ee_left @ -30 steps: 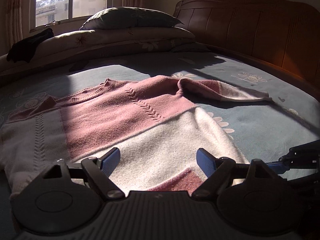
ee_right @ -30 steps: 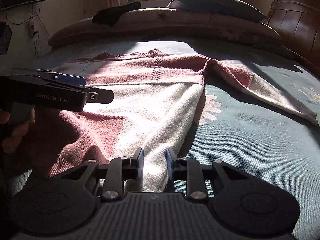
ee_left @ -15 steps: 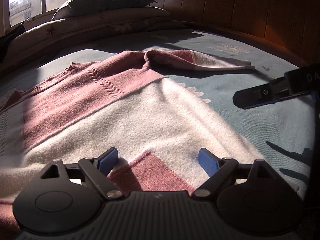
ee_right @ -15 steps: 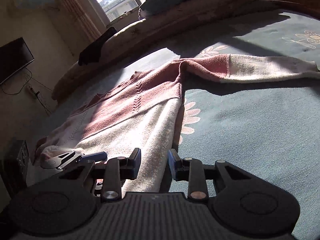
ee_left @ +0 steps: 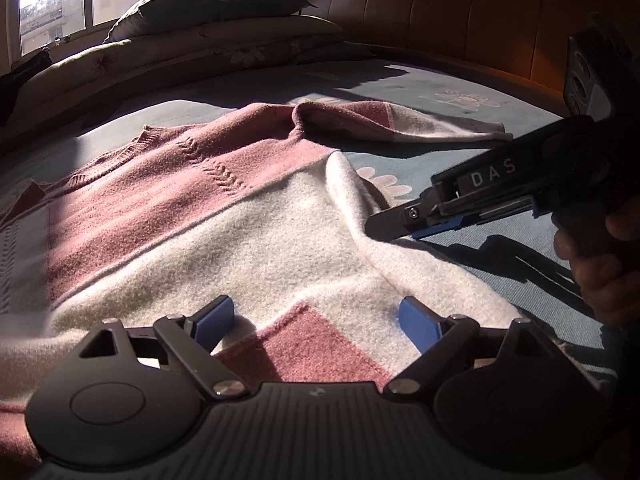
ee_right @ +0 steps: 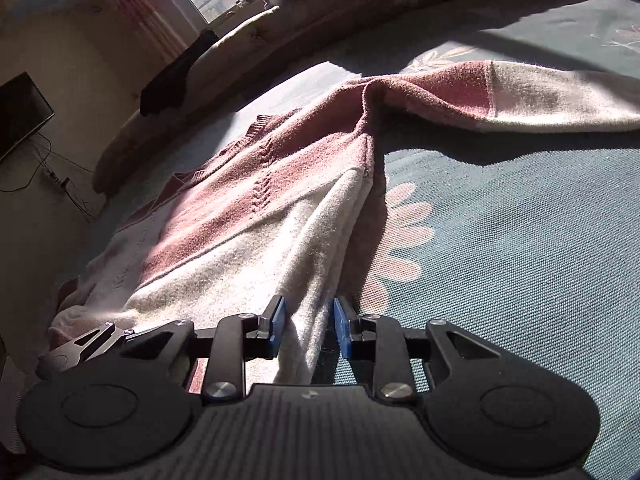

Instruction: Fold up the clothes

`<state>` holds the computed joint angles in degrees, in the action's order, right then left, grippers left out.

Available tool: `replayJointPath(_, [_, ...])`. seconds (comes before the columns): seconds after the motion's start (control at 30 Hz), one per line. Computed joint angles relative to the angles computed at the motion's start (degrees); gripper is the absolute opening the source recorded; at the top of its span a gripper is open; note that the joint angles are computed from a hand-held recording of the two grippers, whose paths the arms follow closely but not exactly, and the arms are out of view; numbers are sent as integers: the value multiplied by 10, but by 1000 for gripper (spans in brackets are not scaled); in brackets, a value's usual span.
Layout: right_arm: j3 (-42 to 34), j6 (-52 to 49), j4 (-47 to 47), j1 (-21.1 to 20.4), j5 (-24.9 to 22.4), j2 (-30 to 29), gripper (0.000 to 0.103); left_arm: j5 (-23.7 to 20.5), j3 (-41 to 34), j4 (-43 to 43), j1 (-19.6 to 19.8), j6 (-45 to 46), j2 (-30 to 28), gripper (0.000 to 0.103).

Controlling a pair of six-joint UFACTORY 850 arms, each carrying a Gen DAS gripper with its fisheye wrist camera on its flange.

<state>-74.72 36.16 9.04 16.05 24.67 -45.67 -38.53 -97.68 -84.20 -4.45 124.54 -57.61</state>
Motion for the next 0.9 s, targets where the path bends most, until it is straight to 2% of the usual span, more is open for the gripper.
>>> replayJointPath(0.07, [2, 10, -6, 2, 7, -1, 32, 0, 0, -1, 0, 2, 0, 90])
replayJointPath(0.2, [18, -83, 87, 13, 20, 14, 22, 0, 0, 0, 0, 1, 0, 90])
replayJointPath(0.27, [31, -77, 82, 11, 35, 22, 17, 1, 1, 0, 0, 0, 2, 90])
replayJointPath(0.43, [57, -137, 153, 9, 62, 45, 15, 7, 5, -3, 0, -3, 6, 90])
replayJointPath(0.6, [64, -269, 290, 3, 36, 55, 17, 11, 4, -2, 0, -7, 6, 90])
replayJointPath(0.67, [72, -245, 273, -4, 25, 60, 18, 12, 3, -1, 0, -9, 6, 90])
replayJointPath(0.77, [98, -138, 195, -14, 36, 74, 21, 11, 1, 2, 0, -13, 5, 90])
replayJointPath(0.83, [108, -133, 193, -11, 31, 81, 21, 11, -1, 4, 0, -16, 4, 90])
replayJointPath(0.9, [116, -168, 229, 0, 22, 87, 23, 12, -1, 5, 0, -18, 4, 90])
